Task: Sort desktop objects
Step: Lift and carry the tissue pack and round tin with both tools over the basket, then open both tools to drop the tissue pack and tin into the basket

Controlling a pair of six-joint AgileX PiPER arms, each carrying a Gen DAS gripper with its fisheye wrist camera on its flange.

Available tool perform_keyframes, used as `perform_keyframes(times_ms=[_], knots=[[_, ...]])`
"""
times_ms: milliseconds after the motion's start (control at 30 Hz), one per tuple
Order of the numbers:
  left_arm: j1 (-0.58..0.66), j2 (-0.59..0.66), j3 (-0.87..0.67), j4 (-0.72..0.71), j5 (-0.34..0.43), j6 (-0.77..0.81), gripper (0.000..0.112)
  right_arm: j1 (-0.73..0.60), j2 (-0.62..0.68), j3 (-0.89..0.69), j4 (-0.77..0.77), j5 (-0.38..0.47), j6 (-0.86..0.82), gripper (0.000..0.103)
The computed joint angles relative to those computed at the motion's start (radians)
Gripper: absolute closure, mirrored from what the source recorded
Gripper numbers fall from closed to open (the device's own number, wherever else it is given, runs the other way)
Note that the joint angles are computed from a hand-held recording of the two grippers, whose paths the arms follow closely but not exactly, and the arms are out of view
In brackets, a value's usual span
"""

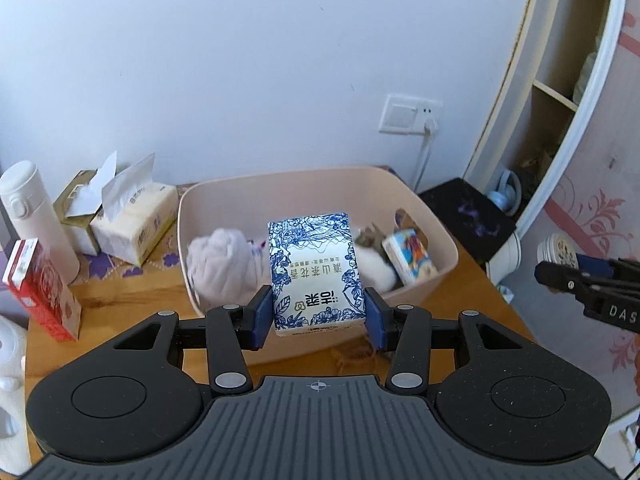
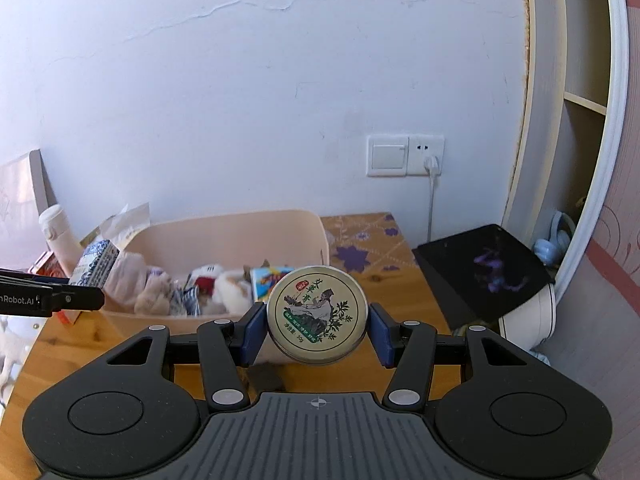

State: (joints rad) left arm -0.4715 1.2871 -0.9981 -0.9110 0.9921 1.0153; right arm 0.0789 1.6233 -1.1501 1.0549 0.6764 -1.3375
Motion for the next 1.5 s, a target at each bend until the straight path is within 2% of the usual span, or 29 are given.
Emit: perform_keyframes(times_ms=[100,433,733,900,1167,1267,1367,1500], knots=[[-0.010,0.049,-0.047,-0.021,0.008,-0.033,0.064,0.024,0.022,-0.032,-0.006,-0.015,0.015,0.052],[-0.098,0.168,-0.157,-0.037,-0.076,-0.084,0.064,0.128,0.135,-0.171,-0.036,-0.063,0.102,0.052],[-0.159,0.290,-0.251,0.020,-0.148,-0.163,0.064,0.234,0.254,-0.313,-0.115,-0.092,0.203,0.052],[-0.196,0.353,-0.294,0.088,-0.180,-0.201,0.064,0.283,0.327,-0.404,-0.181,-0.086,0.274,0.052],[-0.232,0.450,-0.354,0.161,-0.176,-0.255,0.064,0.348,0.472,-0.576,-0.310,-0.035,0.392,0.052],[-0.251,0.471,-0.368,0.192,-0.183,-0.273,0.064,0.369,0.513,-0.616,-0.364,-0.019,0.435,0.052],[-0.279,0.474,-0.359,0.247,-0.223,-0.279,0.064,0.392,0.530,-0.615,-0.411,-0.019,0.459,0.052],[-0.275,0.489,-0.362,0.242,-0.217,-0.256,0.065,0.404,0.559,-0.643,-0.464,-0.003,0.504,0.052]])
